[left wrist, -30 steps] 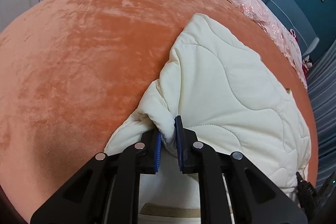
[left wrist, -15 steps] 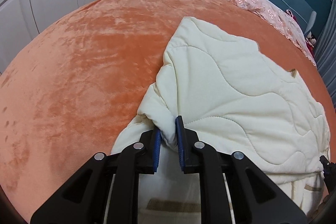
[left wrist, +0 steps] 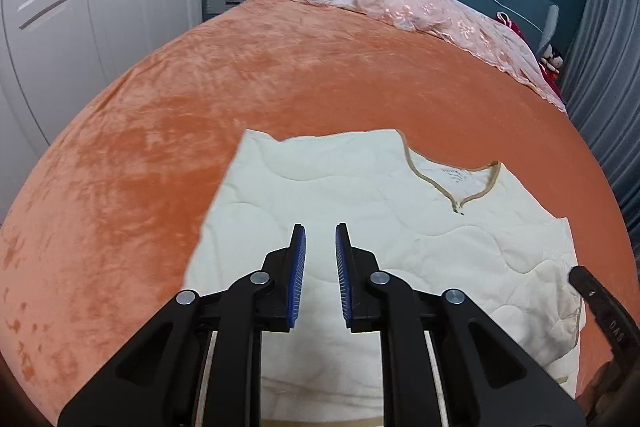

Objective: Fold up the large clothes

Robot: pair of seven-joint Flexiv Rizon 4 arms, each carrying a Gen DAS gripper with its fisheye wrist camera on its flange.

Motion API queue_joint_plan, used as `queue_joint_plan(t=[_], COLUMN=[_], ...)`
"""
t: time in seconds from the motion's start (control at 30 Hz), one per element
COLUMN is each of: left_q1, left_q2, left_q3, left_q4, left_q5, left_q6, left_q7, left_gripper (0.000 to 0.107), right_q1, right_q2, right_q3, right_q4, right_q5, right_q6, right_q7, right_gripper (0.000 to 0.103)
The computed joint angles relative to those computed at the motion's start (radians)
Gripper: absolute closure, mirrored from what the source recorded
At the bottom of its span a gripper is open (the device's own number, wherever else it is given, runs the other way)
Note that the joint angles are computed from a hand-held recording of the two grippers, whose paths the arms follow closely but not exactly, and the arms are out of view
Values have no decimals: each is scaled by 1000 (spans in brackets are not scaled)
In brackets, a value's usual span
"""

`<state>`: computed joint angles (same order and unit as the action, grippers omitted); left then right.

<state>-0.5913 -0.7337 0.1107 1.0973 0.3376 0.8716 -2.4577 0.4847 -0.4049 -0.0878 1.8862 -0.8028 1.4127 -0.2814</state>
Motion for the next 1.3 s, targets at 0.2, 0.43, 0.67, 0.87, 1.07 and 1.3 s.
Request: queue_joint_plan(t=[0.2,0.43,0.67,0.87,1.07,1.3], left_q1=[4,-9,-51,-59,-79,-102], left_q2=[-150,-191,-223,-227,-239,-254], left_q3=[-25,-4,39,49,69,89], left_q4=[-200,-218,-255,-247,-265,-293], left_q5=[-58,-50,19,50,88,141], left_q6=[-143,-148,-162,-135,-144,-167], left_q7=[107,112,99,62,42,17], left_gripper=[91,91,91,91,91,91], right_q1=[-21,-11,40,55,134,199], right_q2=[-113,-132,-156,-165,-173,-185], right_q3=[103,44,-36,-69,-172,-256], right_q4=[-140,-107,-77,-59,-37,-15], right_q5=[145,156,159,168,158,172], right_q6=[-145,-106,-8,56,105,159], right_q7=[-259,-256,-206,-190,-159,-144], right_gripper=[84,92,93,93,93,93])
